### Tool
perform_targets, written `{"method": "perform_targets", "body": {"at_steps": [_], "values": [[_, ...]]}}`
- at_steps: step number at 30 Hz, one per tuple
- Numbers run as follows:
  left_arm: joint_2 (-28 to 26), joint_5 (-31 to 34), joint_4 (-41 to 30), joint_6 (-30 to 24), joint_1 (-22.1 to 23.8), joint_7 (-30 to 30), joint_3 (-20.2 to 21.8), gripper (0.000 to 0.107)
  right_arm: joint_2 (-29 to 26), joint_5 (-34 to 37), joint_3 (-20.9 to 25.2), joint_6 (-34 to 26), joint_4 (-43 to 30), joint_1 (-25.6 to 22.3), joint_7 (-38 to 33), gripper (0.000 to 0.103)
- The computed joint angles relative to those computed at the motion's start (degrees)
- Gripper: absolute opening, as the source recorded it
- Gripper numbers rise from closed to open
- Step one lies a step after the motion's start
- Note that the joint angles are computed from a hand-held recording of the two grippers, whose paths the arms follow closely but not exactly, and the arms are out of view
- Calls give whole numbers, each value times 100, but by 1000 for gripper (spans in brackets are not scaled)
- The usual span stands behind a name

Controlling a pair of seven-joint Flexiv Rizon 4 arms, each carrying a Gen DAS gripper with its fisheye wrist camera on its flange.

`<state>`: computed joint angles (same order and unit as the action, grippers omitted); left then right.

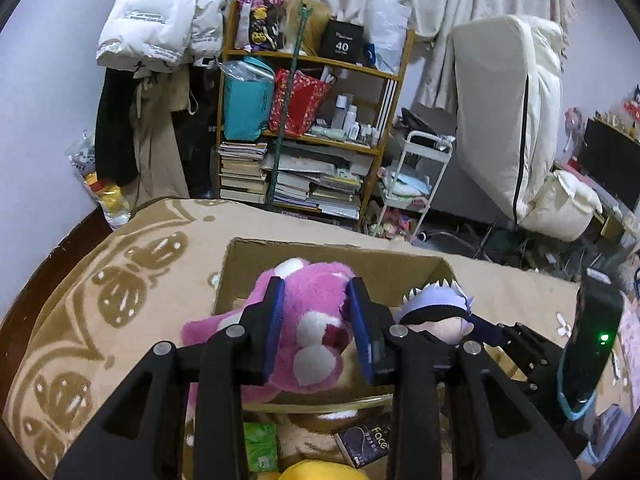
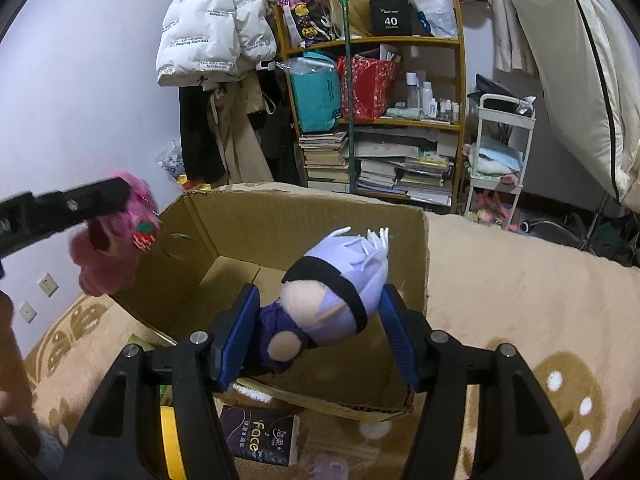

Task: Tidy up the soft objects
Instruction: 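Lower pink bear into box with left gripper while right gripper lowers doll in, then open both grippers and withdraw them from the box toward the remaining toys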

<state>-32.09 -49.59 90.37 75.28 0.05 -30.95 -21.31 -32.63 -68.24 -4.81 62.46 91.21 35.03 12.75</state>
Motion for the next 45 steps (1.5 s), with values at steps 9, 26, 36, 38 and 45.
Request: {"method": "perform_targets", "body": {"at_steps": [9, 26, 36, 38, 45], "values": [[-305, 1004, -493, -524, -371, -1274, 704, 41, -20, -41, -47, 158, -7, -22, 183, 69], [429, 1752, 287, 106, -75, -1830, 779, 95, 406, -807, 186, -239, 250, 13, 520, 102], [964, 1929, 769, -311, -48, -2013, 1178, 100, 837, -555, 640, -760, 689, 45, 380, 103], [1072, 1935, 882, -395, -52, -2045, 1257, 100, 905, -465, 720, -759, 769, 43, 353, 103], [1383, 2194, 1143, -863, -122, -2272, 1606, 100, 1127, -79, 939, -999, 1042, 123, 407, 103]]}}
